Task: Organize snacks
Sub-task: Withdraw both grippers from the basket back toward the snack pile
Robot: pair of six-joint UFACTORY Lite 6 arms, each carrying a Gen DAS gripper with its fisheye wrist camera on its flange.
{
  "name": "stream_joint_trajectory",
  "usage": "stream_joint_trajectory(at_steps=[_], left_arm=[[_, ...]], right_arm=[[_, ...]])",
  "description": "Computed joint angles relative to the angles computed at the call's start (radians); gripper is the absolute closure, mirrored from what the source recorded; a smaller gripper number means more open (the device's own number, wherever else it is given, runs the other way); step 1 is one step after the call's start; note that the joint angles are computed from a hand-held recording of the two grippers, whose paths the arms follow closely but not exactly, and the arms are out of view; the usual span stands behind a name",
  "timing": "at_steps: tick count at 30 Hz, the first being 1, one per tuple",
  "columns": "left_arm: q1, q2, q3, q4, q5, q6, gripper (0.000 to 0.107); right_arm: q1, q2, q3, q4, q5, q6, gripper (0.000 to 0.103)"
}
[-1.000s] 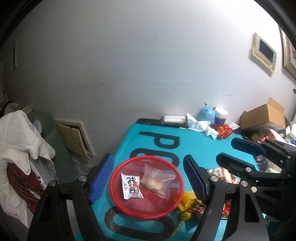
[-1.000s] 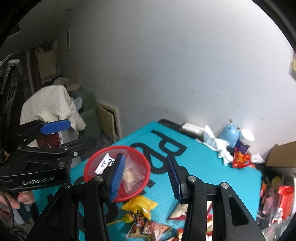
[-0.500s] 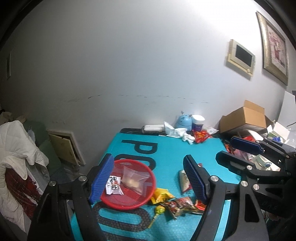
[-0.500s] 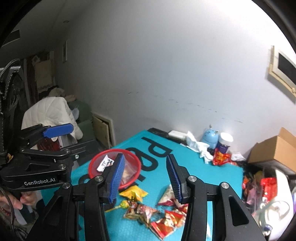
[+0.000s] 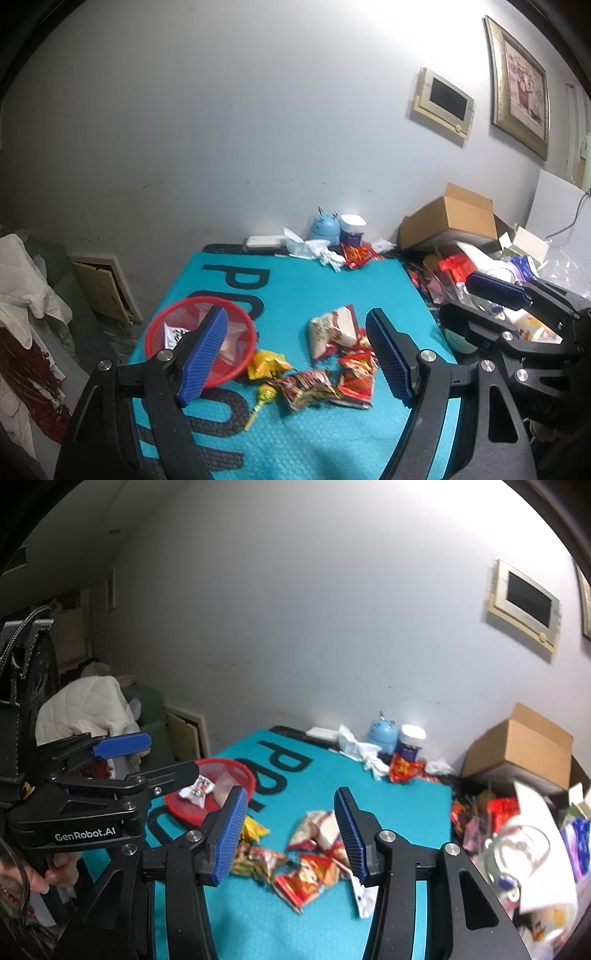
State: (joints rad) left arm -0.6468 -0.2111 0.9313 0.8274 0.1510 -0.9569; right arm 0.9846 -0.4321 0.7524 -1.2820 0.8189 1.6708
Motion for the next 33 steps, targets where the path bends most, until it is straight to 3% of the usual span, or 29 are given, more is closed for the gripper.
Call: stream_joint_trajectory(at_steps=[4,10,17,23,30,33], left_arm=[[-0.063,0.003,-0.027,0.145,0.028,-0.162,0.030],[-0.126,0.030,-0.054,0.183,0.033,-0.244,0.030],[-0.178,0.081,-0.077,0.347,0.035,-0.435,0.030],[-0.185,0.153,-0.080,0.407,0.005,-0.521,0.030],[-0.185,0.242,-0.086,0.705,0.010,-0.826,0.030],[-0.166,0.279,-0.081,0.790,-0.013,-0.909,0.030]], right_arm=[[0.047,-0.066,-0.067,0.036,0.063,0.017,0.054],[0.082,-0.158,-0.172,0.082,0.102,0.052,0.054],[0.114,-0.241,-0.286,0.119,0.124,0.097,0.054],[0.089,-0.270,-0.366,0.136,0.073,0.138,0.054],[-0.018,-0.243,-0.440,0.100,-0.074,0.183,0.054],[-0.076,-0.211,-0.462,0.052,-0.157,0.222,0.047]])
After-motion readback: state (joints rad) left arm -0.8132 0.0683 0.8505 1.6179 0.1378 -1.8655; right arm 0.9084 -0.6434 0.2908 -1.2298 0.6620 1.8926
